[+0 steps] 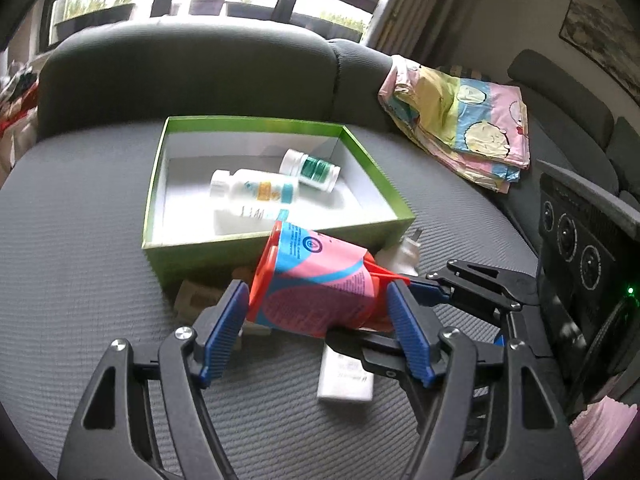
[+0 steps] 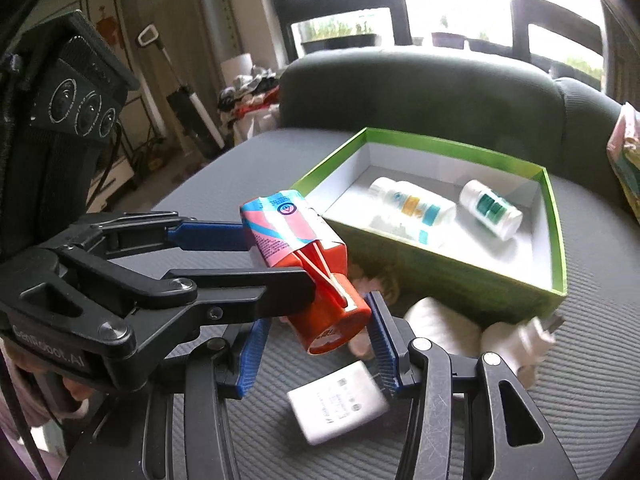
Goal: Organize rigid objects
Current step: 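Carry the pink-and-red container into the green box and open the left tool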
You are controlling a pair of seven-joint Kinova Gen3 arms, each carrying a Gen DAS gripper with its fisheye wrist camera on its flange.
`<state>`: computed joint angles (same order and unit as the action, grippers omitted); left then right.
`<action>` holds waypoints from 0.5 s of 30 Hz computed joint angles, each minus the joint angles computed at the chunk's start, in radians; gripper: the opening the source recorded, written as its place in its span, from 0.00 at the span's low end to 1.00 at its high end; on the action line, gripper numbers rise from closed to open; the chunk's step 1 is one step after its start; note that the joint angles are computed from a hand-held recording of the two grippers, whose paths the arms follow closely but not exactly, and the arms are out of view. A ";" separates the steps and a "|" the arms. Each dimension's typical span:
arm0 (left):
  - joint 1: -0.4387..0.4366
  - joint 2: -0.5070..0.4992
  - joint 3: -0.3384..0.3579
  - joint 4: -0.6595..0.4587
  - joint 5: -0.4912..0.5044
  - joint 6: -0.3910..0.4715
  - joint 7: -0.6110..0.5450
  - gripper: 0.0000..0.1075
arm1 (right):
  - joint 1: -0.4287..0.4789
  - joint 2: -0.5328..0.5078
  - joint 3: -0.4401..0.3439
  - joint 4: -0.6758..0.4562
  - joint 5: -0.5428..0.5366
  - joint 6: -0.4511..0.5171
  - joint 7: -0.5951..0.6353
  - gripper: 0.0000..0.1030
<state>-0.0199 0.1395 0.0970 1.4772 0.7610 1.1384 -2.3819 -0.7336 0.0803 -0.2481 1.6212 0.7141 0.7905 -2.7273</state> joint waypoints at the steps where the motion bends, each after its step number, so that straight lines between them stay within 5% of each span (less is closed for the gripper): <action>1: 0.011 0.002 0.005 -0.010 -0.011 -0.009 0.007 0.65 | 0.006 -0.008 0.004 0.007 -0.002 -0.009 0.001 0.49; 15: 0.119 0.105 0.066 -0.209 -0.163 -0.067 0.152 0.65 | 0.151 -0.049 0.029 0.032 -0.071 -0.130 0.088 0.49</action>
